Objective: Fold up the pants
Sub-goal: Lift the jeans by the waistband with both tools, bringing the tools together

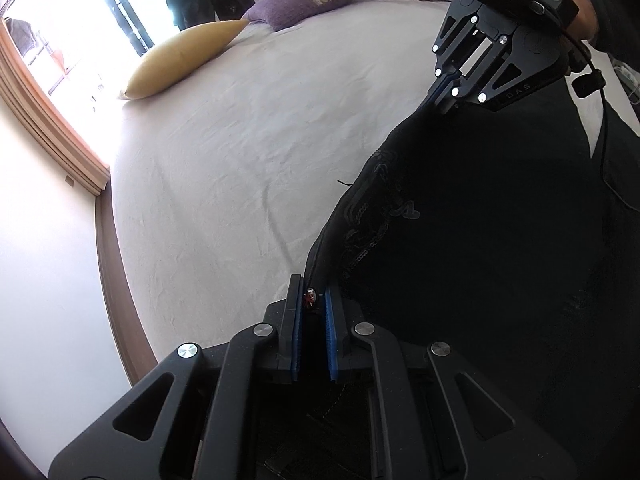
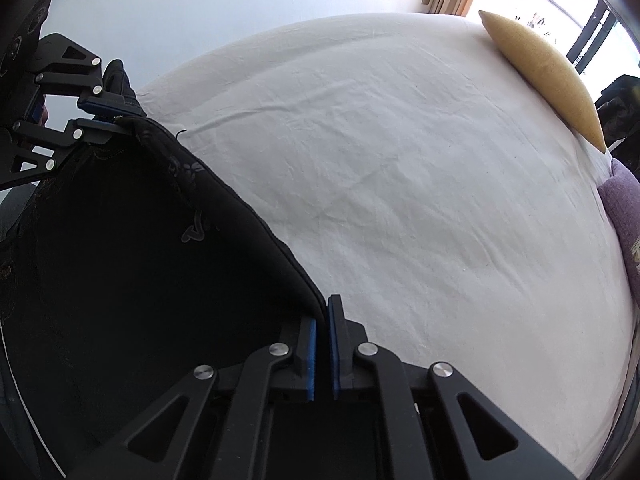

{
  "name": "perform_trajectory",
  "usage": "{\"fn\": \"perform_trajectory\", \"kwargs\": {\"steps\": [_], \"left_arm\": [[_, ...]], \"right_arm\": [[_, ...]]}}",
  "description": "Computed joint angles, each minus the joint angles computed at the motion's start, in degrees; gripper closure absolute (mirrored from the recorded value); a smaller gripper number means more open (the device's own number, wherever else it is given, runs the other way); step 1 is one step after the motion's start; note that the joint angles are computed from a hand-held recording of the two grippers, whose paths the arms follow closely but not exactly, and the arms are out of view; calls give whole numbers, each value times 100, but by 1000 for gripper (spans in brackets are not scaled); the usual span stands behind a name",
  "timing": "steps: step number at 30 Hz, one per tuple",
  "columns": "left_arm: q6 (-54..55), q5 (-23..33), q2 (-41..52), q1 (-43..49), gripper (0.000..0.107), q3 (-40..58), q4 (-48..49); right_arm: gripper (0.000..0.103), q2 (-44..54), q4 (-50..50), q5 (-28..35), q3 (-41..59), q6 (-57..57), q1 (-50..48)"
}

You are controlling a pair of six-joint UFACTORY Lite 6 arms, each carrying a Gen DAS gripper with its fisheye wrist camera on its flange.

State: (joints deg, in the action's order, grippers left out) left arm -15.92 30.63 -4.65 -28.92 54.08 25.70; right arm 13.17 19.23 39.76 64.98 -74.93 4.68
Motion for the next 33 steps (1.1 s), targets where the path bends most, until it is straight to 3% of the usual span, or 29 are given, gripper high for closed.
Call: {"fn": "perform_trajectory", "kwargs": {"steps": [13,21,29,33], "left_arm": [[-204,340,-604,-440,99,-241,-71],[-771,710,-1373,-1319,99,-747,161],[-1699,1469,-2171,-2771,99,-1389,579],[-2150,1905,-2418,-3681,99,-1703,667]], "right_arm": [[99,-1016,215,169,-917,-87,199],[99,-1802,84,184,-1545,-52,442],[99,-3880,-647,157,-3334,-107,742],[99,-5195,-1151,551,-4064,-528,505]]}}
